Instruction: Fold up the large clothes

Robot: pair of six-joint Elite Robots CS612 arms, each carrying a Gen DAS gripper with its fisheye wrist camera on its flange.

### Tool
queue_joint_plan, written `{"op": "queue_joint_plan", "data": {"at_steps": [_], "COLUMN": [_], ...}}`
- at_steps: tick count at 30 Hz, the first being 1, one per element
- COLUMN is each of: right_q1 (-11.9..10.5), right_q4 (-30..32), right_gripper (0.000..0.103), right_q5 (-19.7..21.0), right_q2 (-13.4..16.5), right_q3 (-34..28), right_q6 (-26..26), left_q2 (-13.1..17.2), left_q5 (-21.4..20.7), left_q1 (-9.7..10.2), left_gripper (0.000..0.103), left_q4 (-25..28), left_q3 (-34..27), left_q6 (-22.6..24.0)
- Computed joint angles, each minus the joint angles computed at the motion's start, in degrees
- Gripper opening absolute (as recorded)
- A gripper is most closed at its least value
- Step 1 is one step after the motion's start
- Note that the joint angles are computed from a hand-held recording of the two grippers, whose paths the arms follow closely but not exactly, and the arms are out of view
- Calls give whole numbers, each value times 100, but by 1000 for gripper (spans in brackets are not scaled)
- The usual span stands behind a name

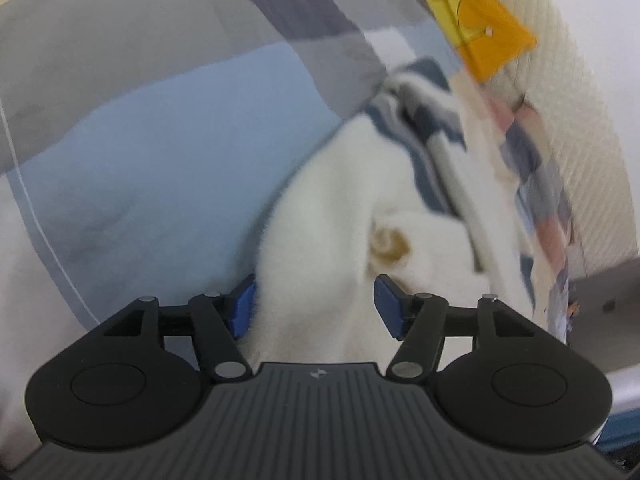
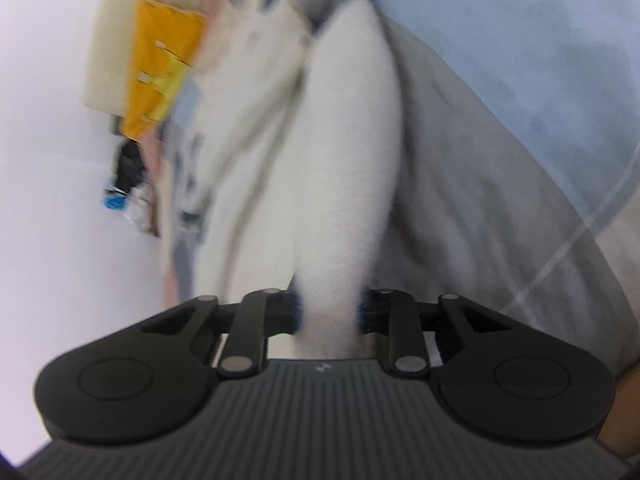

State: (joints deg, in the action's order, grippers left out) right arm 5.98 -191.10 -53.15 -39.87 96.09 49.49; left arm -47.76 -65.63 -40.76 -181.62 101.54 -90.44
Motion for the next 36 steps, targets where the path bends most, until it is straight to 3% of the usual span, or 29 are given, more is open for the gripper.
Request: {"op": "queue_joint_plan", "data": {"at_steps": [5, 11, 15, 18, 20, 23, 25, 31, 36], "right_q1": [-25, -81, -63, -18, -29, -39, -26, -108, -182], "right_q4": [-948, -1864, -1828, -1747, -1845, -1894, -1790, -1943, -2131], "right_gripper": [21, 20, 20, 20, 20, 20, 20, 19, 18], "right_q5": [28, -301, -439, -538, -547, -585, -652, -443, -323], "right_q2": [75, 87, 67, 71, 65, 64, 21, 7, -111], "right_q3": [39, 179, 179, 107, 151, 155, 169, 172, 243], "right_q6": [185, 555, 473, 383, 413, 421, 225, 254, 128], "left_q2": [30, 72, 174, 260, 258, 252, 232, 137, 64], "left_q5": [-316, -527, -867, -1364, -1474, -1555, -1449, -745, -526], "left_q1": [62, 99, 138, 190, 189, 181, 158, 44, 23], "left_gripper": [67, 66, 64, 63, 57, 36, 22, 16, 15], "left_q4": [10, 126, -301, -523, -436, -375, -499, -1478, -2102], "left_q3": [-48, -112, -123, -171, -194, -199, -141, 184, 319], "left_q6": [43, 53, 134, 181, 176, 90, 1, -248, -46]}}
